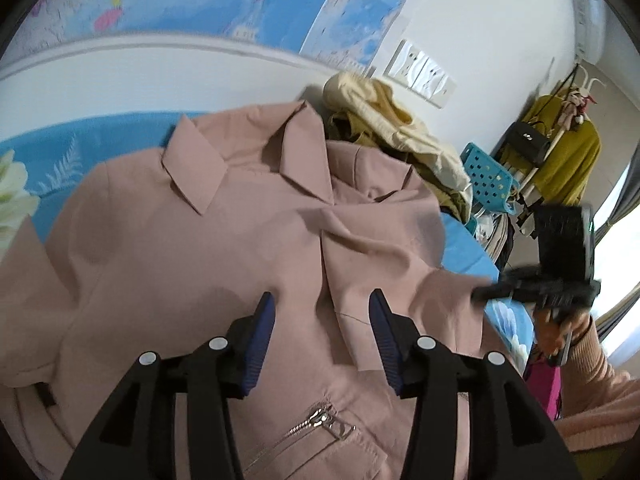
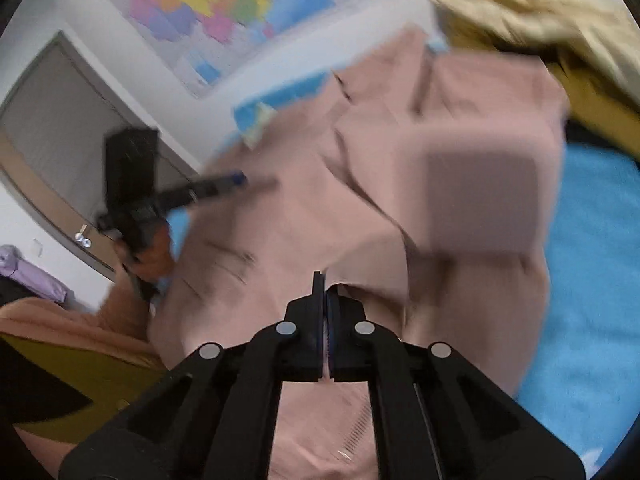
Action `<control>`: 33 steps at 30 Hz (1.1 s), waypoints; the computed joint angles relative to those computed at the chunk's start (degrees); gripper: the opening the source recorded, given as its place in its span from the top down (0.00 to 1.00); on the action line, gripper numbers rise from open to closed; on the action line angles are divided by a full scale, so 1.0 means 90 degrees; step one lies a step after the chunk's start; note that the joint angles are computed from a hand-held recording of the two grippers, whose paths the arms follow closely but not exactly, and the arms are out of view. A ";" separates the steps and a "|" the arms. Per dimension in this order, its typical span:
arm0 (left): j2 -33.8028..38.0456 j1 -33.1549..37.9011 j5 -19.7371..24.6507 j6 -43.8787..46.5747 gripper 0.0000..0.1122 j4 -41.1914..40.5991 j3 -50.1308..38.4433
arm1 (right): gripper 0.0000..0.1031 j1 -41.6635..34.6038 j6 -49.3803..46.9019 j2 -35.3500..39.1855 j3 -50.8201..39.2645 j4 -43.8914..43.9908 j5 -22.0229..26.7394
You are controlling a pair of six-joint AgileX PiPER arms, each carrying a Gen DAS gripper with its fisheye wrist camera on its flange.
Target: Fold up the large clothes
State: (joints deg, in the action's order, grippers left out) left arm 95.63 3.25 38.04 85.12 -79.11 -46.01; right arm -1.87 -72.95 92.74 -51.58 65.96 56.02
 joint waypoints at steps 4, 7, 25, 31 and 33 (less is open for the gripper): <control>-0.0451 0.0586 0.0631 0.0712 0.51 -0.0193 0.0398 | 0.99 0.0740 0.0247 -0.0018 -0.0827 0.0468 -0.0019; -0.0714 0.1113 0.1379 0.1276 0.43 -0.0226 0.0676 | 0.99 0.1484 0.0775 0.0280 -0.1807 0.0317 -0.0327; 0.0434 0.0655 -0.0004 -0.0227 0.28 0.0133 0.0095 | 0.49 0.2029 0.2239 0.1012 -0.2816 -0.0814 -0.0940; 0.0667 0.0972 0.0216 -0.0661 0.28 0.0456 -0.0238 | 0.48 0.0634 0.3999 0.0903 -0.2593 -0.2783 -0.1911; 0.0581 0.0969 0.0229 -0.0846 0.27 0.0587 -0.0287 | 0.48 0.0364 0.4804 0.1132 -0.2640 -0.3556 -0.2188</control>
State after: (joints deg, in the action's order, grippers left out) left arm 100.86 11.97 40.10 77.51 -73.83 -48.59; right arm 1.40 -29.72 102.93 -75.34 33.96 36.33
